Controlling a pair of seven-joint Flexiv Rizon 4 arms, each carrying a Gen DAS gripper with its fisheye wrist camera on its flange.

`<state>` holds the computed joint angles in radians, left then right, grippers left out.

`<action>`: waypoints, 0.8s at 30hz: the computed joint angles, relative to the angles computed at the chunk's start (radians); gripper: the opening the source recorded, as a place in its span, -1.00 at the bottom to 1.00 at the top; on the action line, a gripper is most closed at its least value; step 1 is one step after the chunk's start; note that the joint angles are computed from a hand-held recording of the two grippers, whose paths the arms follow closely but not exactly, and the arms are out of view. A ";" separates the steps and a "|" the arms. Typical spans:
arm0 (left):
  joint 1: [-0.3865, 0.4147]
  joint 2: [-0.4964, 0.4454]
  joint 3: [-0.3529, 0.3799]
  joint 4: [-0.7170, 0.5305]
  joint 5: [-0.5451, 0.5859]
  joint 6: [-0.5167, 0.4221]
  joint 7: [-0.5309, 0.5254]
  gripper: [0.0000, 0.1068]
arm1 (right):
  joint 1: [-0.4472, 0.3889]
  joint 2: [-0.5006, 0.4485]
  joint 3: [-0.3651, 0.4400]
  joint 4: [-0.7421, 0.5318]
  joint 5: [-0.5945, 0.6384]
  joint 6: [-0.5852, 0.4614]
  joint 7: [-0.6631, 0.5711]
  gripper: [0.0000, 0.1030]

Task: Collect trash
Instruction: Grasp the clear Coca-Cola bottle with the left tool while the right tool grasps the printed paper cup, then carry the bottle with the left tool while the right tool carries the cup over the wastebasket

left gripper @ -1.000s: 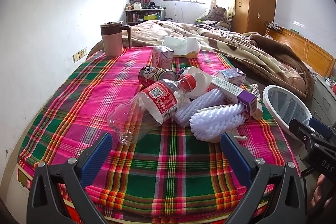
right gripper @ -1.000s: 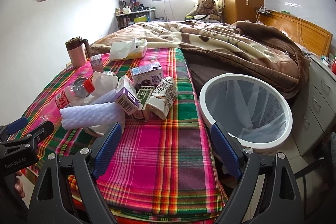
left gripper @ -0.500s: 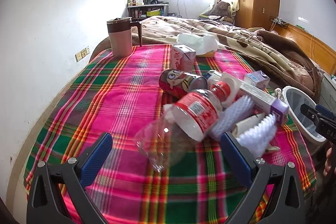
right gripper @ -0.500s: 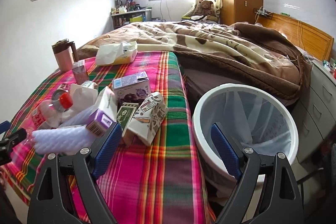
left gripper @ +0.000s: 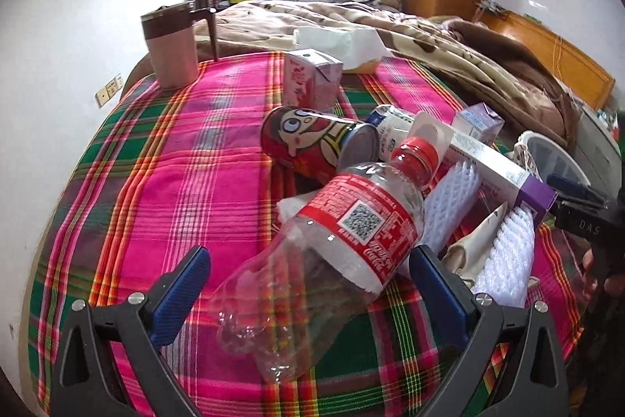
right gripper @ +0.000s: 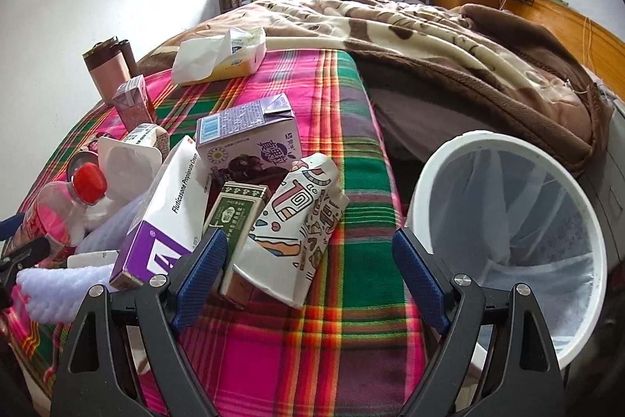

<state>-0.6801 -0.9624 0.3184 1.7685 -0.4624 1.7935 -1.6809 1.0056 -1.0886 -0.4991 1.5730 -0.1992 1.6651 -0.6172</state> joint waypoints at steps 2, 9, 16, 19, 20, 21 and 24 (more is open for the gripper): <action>-0.002 -0.007 0.010 -0.023 0.012 -0.034 0.020 0.92 | -0.027 0.005 0.034 -0.010 -0.004 0.008 -0.010 0.70; 0.072 0.004 -0.062 -0.045 0.095 -0.071 0.013 0.80 | -0.052 0.007 0.061 -0.012 0.024 0.035 -0.019 0.40; 0.113 0.012 -0.109 -0.044 0.131 -0.048 0.005 0.67 | -0.068 0.010 0.081 -0.002 0.053 0.050 -0.037 0.10; 0.131 0.008 -0.129 -0.055 0.133 -0.050 0.002 0.64 | -0.092 0.010 0.110 -0.012 0.048 0.043 -0.047 -0.12; 0.131 0.006 -0.129 -0.059 0.134 -0.052 0.002 0.63 | -0.099 0.008 0.120 -0.018 0.047 0.039 -0.047 -0.13; 0.133 0.005 -0.132 -0.063 0.138 -0.057 0.005 0.63 | -0.110 0.009 0.132 -0.022 0.043 0.038 -0.051 -0.17; 0.138 -0.004 -0.133 -0.086 0.143 -0.107 0.005 0.63 | -0.113 0.007 0.136 -0.031 0.031 0.029 -0.059 -0.30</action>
<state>-0.5421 -0.9669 0.1859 1.6822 -0.3191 1.6863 -1.6756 0.8930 -1.0812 -0.3633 1.5418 -0.1679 1.6937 -0.6766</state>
